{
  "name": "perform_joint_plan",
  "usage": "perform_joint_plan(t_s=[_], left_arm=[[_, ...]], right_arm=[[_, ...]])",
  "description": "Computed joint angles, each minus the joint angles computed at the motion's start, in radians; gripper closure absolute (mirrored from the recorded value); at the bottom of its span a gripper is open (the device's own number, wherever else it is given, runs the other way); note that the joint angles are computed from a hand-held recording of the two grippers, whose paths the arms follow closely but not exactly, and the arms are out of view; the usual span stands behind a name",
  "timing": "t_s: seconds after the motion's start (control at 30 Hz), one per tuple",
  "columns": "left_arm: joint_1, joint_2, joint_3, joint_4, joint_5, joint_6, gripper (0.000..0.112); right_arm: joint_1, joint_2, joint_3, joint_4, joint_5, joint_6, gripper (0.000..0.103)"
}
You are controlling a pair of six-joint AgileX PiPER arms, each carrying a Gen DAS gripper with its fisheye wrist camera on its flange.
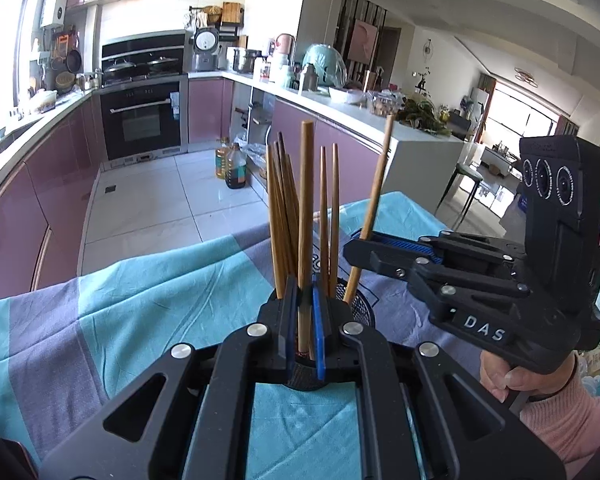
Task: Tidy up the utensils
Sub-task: 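Lower both chopsticks into the mesh cup among the others, then open both tools to release the chopsticks and withdraw from the cup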
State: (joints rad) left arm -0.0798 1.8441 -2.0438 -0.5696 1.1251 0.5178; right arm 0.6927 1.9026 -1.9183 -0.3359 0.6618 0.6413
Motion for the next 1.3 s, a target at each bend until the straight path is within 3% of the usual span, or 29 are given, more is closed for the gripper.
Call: perform_joint_plan(t_s=[0.33,0.67,0.87,0.93,0.97,1.03,1.1,1.23,1.3], left_arm=[[-0.024,0.105,-0.102,0.032,0.009,-0.055,0.104],[-0.038,0.231,-0.216,0.058,0.041,-0.126,0.104],[-0.029,0.191,-0.105,0.029,-0.031,-0.068,0.102],[-0.021,0.157,-0.036,0.013,-0.074,-0.04,0.095],[-0.02,0.134,0.006,0.01,-0.102,-0.031,0.091],[-0.007,0.096,0.071,-0.002,-0.142,-0.018,0.073],[0.001,0.058,0.132,-0.005,-0.183,-0.02,0.065],[0.024,-0.032,0.288,-0.004,-0.314,-0.018,0.038],[0.039,-0.075,0.357,-0.01,-0.364,-0.005,0.025]], right_arm=[[-0.036,0.041,-0.029,0.061,0.003,-0.021,0.097],[-0.041,0.049,-0.019,0.025,-0.001,0.032,0.094],[-0.049,0.034,0.023,0.028,-0.026,0.044,0.094],[-0.047,0.029,0.032,0.021,-0.03,0.049,0.092],[-0.043,0.02,0.049,0.002,-0.038,0.067,0.086],[-0.028,-0.003,0.09,-0.059,-0.051,0.121,0.068],[-0.002,-0.033,0.143,-0.166,-0.066,0.215,0.047],[0.043,-0.079,0.221,-0.328,-0.064,0.358,0.037],[0.072,-0.096,0.253,-0.422,-0.048,0.437,0.027]])
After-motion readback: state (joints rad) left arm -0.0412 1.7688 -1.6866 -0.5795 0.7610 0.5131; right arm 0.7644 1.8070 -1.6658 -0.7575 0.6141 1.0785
